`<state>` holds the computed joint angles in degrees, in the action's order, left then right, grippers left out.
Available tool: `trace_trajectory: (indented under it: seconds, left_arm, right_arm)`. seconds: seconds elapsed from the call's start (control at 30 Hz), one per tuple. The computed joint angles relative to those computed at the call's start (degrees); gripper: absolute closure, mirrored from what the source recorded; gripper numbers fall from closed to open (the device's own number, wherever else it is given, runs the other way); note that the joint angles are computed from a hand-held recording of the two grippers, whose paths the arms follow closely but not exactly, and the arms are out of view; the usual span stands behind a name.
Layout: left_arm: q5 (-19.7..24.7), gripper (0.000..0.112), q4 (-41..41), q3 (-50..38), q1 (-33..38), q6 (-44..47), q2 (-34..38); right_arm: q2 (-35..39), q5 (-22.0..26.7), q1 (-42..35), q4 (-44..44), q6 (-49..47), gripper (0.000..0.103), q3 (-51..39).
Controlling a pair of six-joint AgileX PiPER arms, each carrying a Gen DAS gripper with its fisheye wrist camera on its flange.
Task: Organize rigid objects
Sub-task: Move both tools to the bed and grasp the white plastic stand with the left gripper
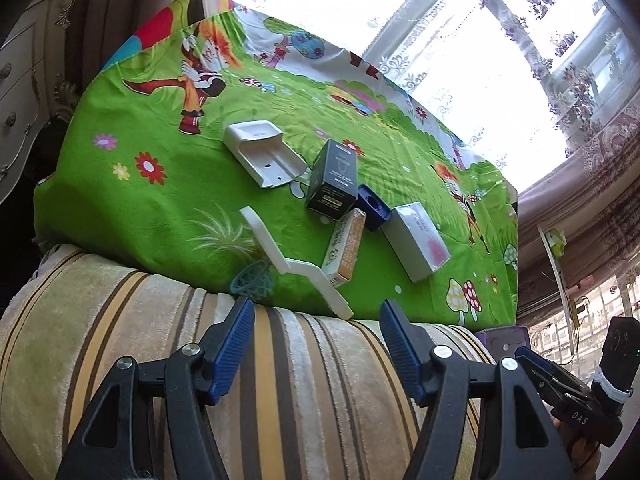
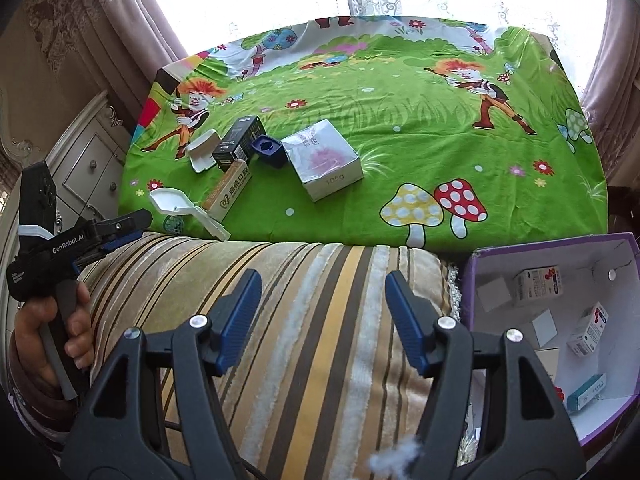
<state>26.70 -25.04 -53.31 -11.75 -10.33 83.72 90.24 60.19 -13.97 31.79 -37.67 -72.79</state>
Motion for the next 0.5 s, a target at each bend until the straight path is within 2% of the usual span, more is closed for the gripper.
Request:
trace_trajectory:
  seconds: [0.1, 0.43, 0.5]
  left_arm:
    - [1.6, 0.047, -2.9, -0.96, 2.25, 2.35, 1.95]
    - [8.53, 0.047, 8.78, -11.61, 1.4, -4.07, 11.09]
    - [9.36, 0.052, 11.44, -13.36, 0.64, -5.25, 12.59]
  right_arm:
    - [1.83, -0.04, 1.68, -1.79, 2.08, 0.035, -1.47]
    - [4.68, -1.14, 6.71, -5.7, 5.08, 0.034, -6.33]
    - [5.21, -1.65, 7.88, -6.81, 5.11, 0.032, -7.57]
